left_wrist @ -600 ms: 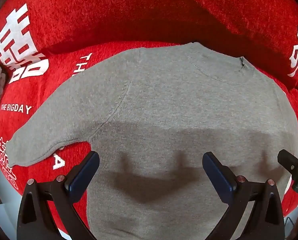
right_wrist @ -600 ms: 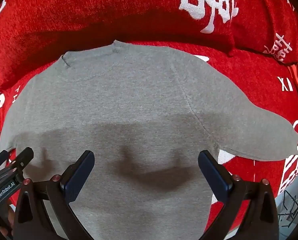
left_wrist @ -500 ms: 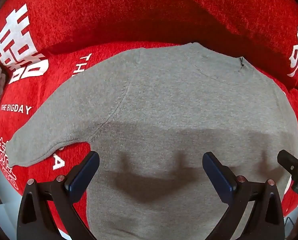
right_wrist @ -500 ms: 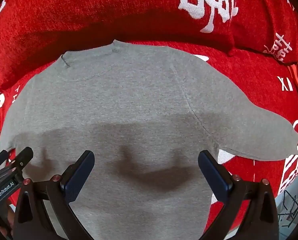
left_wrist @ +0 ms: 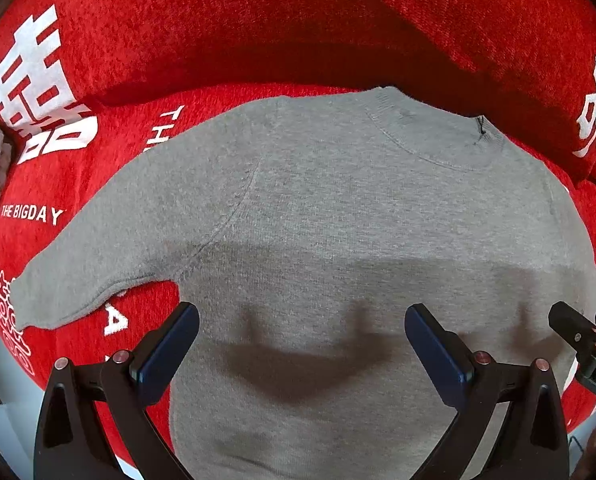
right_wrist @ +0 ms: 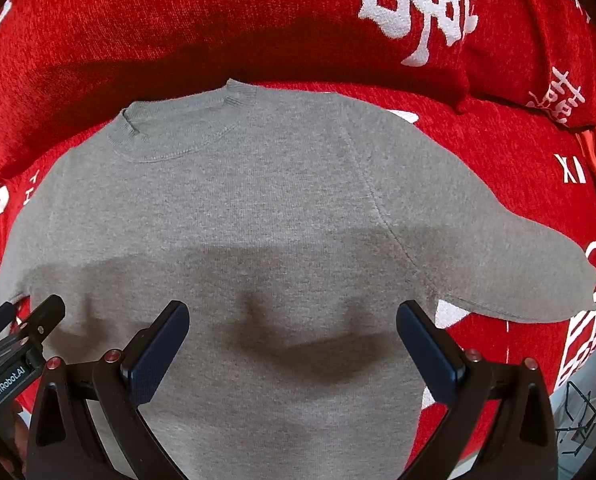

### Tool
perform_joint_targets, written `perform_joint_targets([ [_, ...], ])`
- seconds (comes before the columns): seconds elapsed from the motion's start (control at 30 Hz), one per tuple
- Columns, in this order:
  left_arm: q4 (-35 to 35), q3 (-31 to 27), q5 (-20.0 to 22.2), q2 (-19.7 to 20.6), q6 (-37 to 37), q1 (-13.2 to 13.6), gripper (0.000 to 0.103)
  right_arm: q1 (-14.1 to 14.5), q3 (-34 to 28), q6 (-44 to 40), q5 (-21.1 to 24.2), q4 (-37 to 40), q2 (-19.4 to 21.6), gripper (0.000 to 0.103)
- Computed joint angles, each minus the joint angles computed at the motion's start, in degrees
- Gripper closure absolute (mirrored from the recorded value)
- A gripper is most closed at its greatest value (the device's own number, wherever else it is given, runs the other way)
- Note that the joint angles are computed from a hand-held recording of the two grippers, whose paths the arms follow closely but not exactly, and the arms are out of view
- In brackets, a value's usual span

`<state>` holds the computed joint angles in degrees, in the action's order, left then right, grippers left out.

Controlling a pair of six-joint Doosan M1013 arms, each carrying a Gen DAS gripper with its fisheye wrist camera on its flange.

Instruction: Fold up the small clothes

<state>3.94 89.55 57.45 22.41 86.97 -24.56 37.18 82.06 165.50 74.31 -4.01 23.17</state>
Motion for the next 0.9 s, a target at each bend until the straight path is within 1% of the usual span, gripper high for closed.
perform_joint_targets([
  [0.1,0.72,0.23,-0.25,-0.17,-0.12,-0.09,0.0,0.06,-0.01,-0.03,0.0,-0.15,0.0,0.0],
  [0.3,-0.62,0.13,0.18,-0.18,0.48,0.35,0.0,-0.03,-0.07,-0.22,-0.2,0.29,0.04,0.0],
  [0.5,-0.73,-0.1,0.73,0.0,0.73,0.41,0.0,0.5,-0.92,0.45,1.57,-1.91,0.67,0.0],
  [0.53,-0.44,0.06,0.25,-0.09,0.49,0.35,0.0,0.49,-0.99,0.42,1.65,-1.87,0.7,0.0],
  [0.9,-3.96,-0.4,1.1,0.09,1.97,1.02,0.0,0.36,-1.48,0.16,2.16,-1.84,0.92,0.0],
])
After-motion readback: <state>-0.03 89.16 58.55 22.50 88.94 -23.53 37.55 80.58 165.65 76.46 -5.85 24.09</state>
